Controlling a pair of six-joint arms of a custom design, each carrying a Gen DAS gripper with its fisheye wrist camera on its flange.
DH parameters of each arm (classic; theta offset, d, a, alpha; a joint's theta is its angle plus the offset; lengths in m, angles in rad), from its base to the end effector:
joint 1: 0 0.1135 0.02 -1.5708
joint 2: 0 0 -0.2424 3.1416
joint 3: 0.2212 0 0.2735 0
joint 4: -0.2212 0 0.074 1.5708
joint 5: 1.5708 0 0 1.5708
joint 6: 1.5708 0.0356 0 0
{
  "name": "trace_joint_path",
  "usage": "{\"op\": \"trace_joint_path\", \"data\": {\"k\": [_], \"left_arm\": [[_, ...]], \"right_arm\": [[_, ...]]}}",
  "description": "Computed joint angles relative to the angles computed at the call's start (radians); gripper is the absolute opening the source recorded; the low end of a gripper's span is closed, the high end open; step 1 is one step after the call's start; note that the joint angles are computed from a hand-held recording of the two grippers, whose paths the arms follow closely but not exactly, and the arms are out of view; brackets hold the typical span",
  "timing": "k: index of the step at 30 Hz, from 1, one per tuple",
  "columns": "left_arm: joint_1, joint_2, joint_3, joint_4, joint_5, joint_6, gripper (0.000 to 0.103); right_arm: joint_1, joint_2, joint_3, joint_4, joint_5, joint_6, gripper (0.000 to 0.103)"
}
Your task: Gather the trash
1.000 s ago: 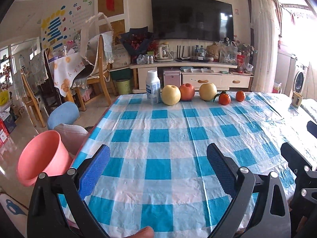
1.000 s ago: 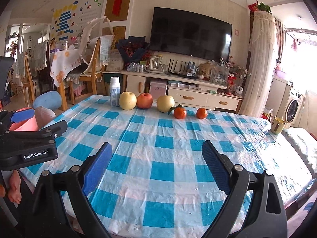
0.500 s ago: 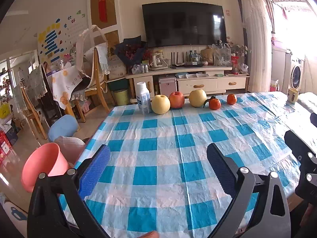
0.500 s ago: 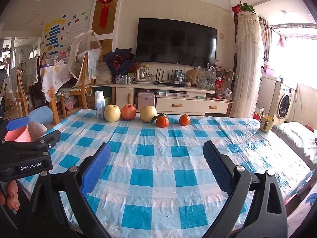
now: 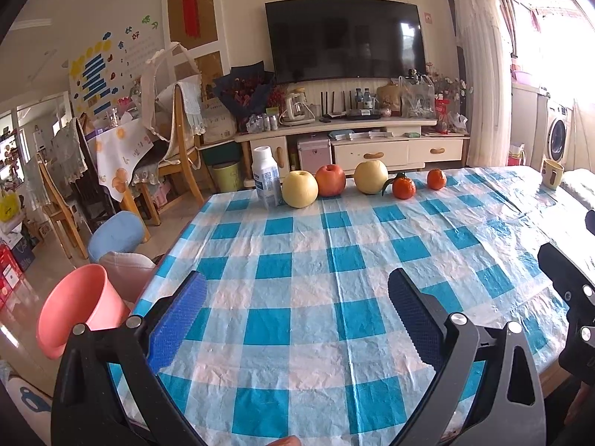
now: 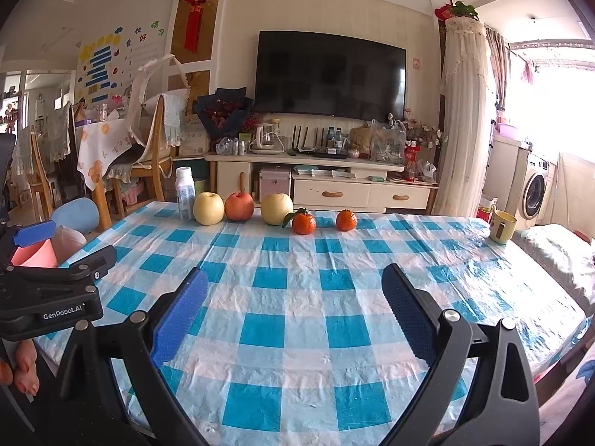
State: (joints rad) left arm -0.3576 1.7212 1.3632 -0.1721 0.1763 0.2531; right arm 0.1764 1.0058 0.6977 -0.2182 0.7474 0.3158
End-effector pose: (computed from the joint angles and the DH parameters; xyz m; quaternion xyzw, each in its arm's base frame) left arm 0.3925 -0.1533 0.2607 0.3016 0.8111 -0.1021 0.4906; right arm 0.2496 0.0199 0.2442 0.2379 0.7922 -0.1937 0.5275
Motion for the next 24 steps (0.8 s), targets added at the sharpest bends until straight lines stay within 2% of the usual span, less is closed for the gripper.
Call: {"op": "trace_joint_path", "data": {"k": [14,19,24], "left_arm": [[0.003,0.137,0.102,-0.031,0.015,-0.006,0.097],[-0.003,0.230,0.198,-0.076,0.028,-0.020,0.097],[-0.041,0.411,0.409,-0.202,-0.026,-0.050,0.097]], "right_arm": [[-0.038,0.114,0.031,0.036,-0.065,0.003,0.095],[-0.118,0.183,0.073,0.035,-0.192,0.032,0.095],[-0.261,0.348,0.183,0.026,-0.353,0.012,0.095]]}}
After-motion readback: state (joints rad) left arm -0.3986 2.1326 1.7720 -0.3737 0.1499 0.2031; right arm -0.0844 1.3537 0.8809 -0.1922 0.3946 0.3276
